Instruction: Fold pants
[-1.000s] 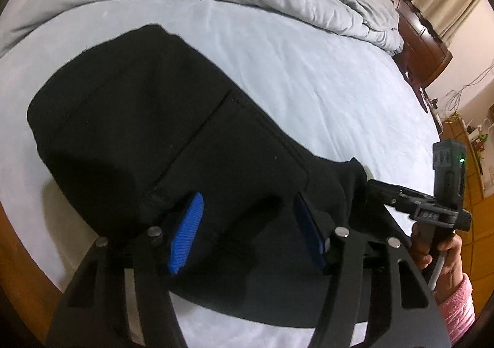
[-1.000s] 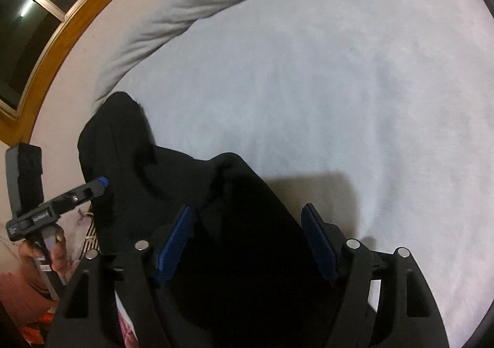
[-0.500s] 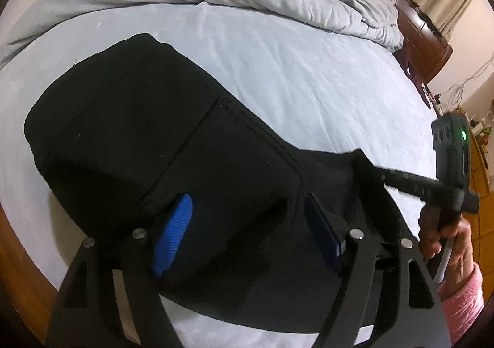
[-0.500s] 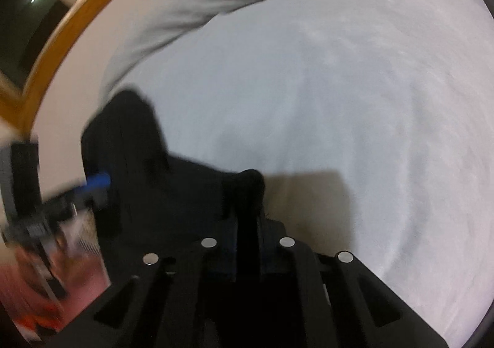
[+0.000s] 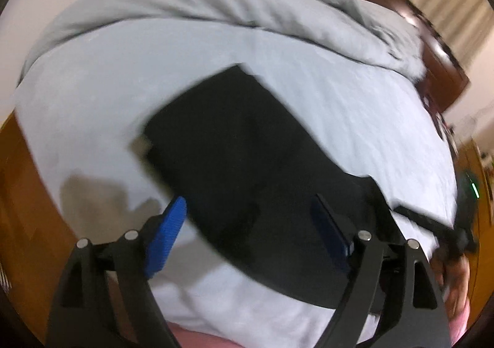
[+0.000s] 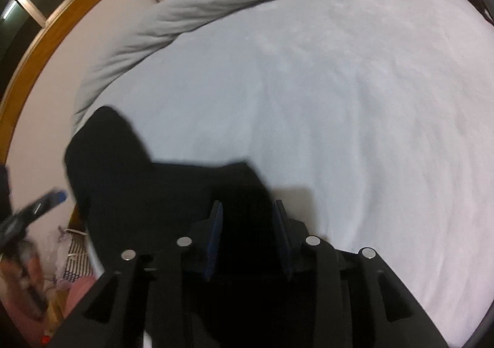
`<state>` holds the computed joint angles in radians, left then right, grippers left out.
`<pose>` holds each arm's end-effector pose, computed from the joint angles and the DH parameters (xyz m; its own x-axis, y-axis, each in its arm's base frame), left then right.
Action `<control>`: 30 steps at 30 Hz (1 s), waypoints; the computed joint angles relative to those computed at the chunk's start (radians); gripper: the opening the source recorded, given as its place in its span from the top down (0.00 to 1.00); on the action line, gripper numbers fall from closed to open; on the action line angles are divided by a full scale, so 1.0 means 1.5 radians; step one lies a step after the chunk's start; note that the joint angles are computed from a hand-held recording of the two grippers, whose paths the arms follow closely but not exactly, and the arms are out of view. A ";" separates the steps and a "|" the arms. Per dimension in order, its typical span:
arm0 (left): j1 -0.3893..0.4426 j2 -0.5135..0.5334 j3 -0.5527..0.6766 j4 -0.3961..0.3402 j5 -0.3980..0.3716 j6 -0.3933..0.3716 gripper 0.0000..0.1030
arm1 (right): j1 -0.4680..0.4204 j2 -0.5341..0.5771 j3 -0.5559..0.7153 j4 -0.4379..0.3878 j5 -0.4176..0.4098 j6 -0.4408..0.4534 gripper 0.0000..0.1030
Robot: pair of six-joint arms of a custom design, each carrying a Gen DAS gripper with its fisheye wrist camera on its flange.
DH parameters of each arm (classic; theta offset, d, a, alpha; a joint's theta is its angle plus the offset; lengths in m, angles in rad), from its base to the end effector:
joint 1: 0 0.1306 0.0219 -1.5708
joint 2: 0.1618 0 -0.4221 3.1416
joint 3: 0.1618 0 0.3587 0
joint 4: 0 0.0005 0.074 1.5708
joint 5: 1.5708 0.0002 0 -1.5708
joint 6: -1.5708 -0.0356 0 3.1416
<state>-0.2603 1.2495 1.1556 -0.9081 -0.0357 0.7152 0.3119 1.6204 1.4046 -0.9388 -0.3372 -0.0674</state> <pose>0.3585 -0.0947 0.4213 -0.7712 -0.4728 -0.4264 -0.3537 0.8750 -0.3305 0.4764 0.1654 0.3680 -0.8966 -0.2223 -0.3830 -0.3573 0.8741 0.3291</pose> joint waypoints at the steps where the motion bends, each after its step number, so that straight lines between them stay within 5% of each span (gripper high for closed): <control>1: 0.012 -0.001 -0.006 0.005 0.014 0.007 0.21 | 0.004 -0.016 -0.020 -0.007 -0.001 0.001 0.67; 12: 0.063 0.029 -0.013 0.056 0.090 0.022 0.28 | -0.005 -0.136 -0.161 0.012 0.005 -0.046 0.67; 17: 0.072 0.033 -0.016 0.053 0.086 0.042 0.78 | -0.009 -0.143 -0.164 0.007 -0.002 -0.060 0.67; 19: 0.069 0.021 -0.021 0.056 0.088 0.045 0.90 | -0.008 -0.144 -0.163 0.008 -0.005 -0.069 0.67; 22: 0.041 -0.002 -0.020 0.021 0.016 0.025 0.93 | -0.012 -0.154 -0.167 0.002 -0.009 -0.069 0.67; 27: 0.055 0.009 -0.049 0.008 0.026 0.010 0.91 | -0.019 -0.155 -0.173 -0.017 0.010 -0.065 0.64; 30: 0.039 0.012 -0.031 0.009 -0.011 -0.010 0.83 | -0.026 -0.154 -0.181 -0.018 0.006 -0.069 0.64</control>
<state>-0.2020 1.2670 1.1088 -0.8944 -0.0523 0.7009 0.2733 1.3899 1.1333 -0.9661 -0.3282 -0.1713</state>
